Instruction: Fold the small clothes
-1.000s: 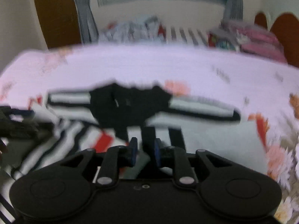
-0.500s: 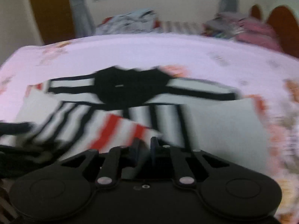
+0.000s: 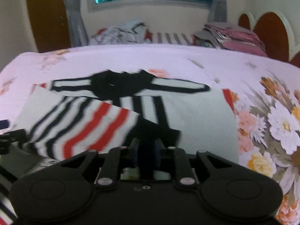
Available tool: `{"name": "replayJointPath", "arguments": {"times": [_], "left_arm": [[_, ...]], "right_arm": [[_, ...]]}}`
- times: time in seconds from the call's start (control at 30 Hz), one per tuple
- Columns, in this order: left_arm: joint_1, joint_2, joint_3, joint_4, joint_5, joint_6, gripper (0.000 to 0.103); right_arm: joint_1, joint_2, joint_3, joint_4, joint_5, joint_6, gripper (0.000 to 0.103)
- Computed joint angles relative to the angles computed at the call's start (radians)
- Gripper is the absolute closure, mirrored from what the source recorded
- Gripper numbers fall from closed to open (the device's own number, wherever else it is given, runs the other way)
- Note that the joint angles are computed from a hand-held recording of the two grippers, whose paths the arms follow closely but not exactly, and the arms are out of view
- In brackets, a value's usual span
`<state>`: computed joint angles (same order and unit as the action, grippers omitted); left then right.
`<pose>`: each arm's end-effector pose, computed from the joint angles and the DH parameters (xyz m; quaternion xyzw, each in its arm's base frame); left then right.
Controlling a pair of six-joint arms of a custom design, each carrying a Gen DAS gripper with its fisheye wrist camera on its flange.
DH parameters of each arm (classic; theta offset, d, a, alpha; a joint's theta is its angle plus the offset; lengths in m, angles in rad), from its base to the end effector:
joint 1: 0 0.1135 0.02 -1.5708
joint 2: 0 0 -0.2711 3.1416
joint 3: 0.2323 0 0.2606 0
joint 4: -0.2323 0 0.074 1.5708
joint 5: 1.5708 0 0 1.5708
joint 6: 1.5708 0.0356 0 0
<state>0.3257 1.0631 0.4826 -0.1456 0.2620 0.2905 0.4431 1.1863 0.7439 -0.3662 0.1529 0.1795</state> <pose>0.2059 0.0598 0.1895 0.0376 0.9051 0.0097 0.4234 0.2269 0.1017 0.2315 -0.0935 0.9213 0.0461 0.3747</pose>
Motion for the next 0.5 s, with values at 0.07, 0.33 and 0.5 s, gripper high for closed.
{"name": "replayJointPath", "arguments": {"times": [0.07, 0.33, 0.5], "left_arm": [[-0.045, 0.018, -0.007, 0.012, -0.029, 0.006, 0.023], [0.051, 0.039, 0.034, -0.079, 0.064, 0.040, 0.022], [0.197, -0.044, 0.019, -0.178, 0.153, 0.129, 0.022]], "right_arm": [[0.027, 0.016, -0.006, 0.015, 0.011, 0.006, 0.083], [-0.035, -0.067, -0.019, -0.079, 0.066, 0.091, 0.082], [-0.192, -0.269, -0.060, -0.193, -0.093, 0.069, 0.078]]}}
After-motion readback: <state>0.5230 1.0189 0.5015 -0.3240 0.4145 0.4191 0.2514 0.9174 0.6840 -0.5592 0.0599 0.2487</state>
